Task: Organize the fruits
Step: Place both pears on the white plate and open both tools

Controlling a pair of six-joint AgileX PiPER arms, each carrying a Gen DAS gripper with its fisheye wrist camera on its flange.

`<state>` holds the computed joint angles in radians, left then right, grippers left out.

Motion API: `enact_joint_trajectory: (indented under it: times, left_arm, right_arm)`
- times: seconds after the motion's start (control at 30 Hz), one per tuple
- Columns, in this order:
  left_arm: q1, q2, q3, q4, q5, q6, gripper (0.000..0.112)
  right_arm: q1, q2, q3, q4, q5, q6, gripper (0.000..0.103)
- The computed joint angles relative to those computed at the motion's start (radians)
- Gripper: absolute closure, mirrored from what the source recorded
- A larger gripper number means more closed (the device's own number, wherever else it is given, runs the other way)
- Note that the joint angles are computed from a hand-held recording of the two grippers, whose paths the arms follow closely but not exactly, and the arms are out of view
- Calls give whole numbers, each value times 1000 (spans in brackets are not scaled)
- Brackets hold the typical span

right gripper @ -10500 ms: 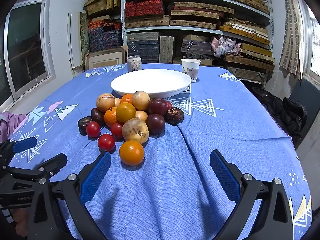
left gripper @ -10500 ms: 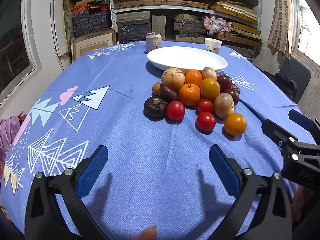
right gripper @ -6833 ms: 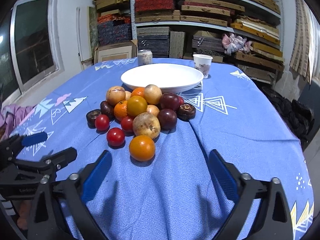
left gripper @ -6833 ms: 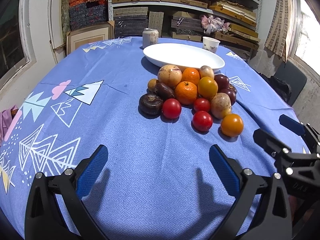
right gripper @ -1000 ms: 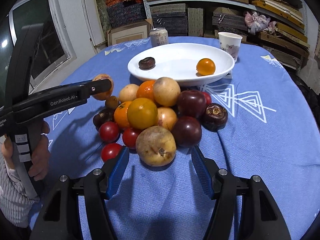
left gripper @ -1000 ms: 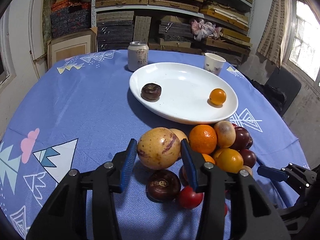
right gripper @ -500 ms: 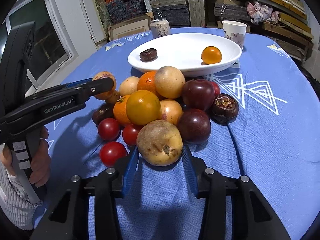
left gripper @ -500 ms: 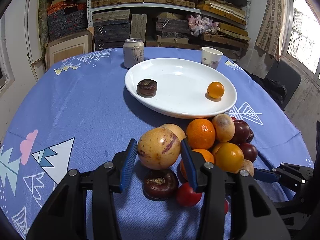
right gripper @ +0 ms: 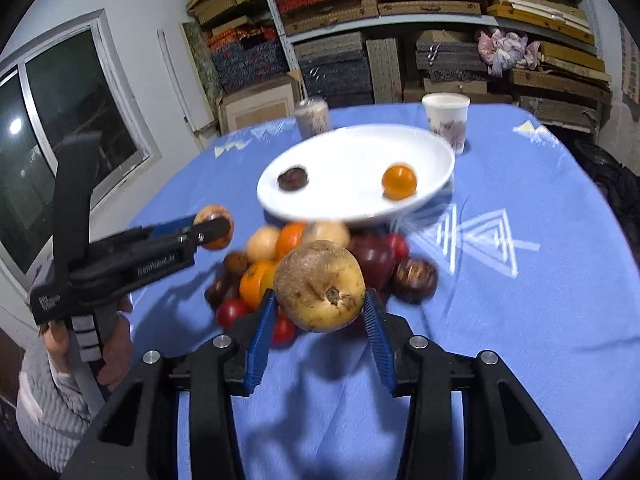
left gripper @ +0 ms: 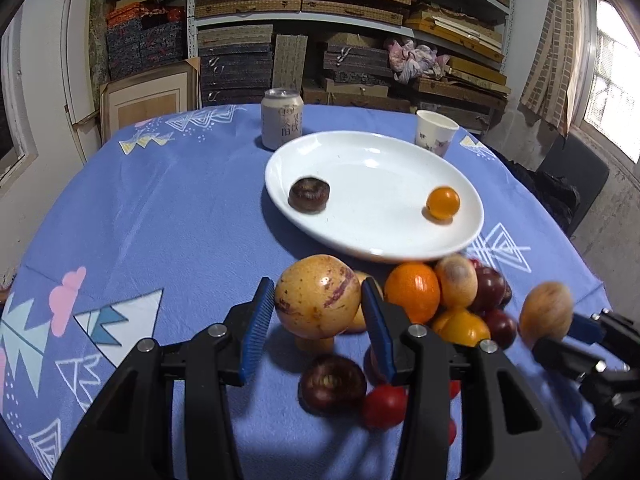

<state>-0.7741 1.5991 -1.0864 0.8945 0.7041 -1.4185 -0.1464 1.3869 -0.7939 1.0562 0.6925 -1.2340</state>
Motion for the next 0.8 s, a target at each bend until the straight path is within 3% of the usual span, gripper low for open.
enact_joint_trajectory:
  times: [0.17,0.33,0.43,0.57,0.8]
  left_arm:
    - [72,70,-220,-73,61,168,68]
    - [171,205,-451,-188,77,321,68]
    - [226,318,-566,-301,65,414,68]
    - [255,482,-745,-415,111,541,68]
    - [278,614,-930,-487,155,632,68]
  right_arm:
    - [73,128,-311,-143,-1,275,58]
    - [153,357,-627,-319,-27,547,58]
    - [181,481,-744,-406,-40,660,58]
    - [198,637,-888,-494,-4,766,58]
    - [222,751,-1003,-632,25,872,58]
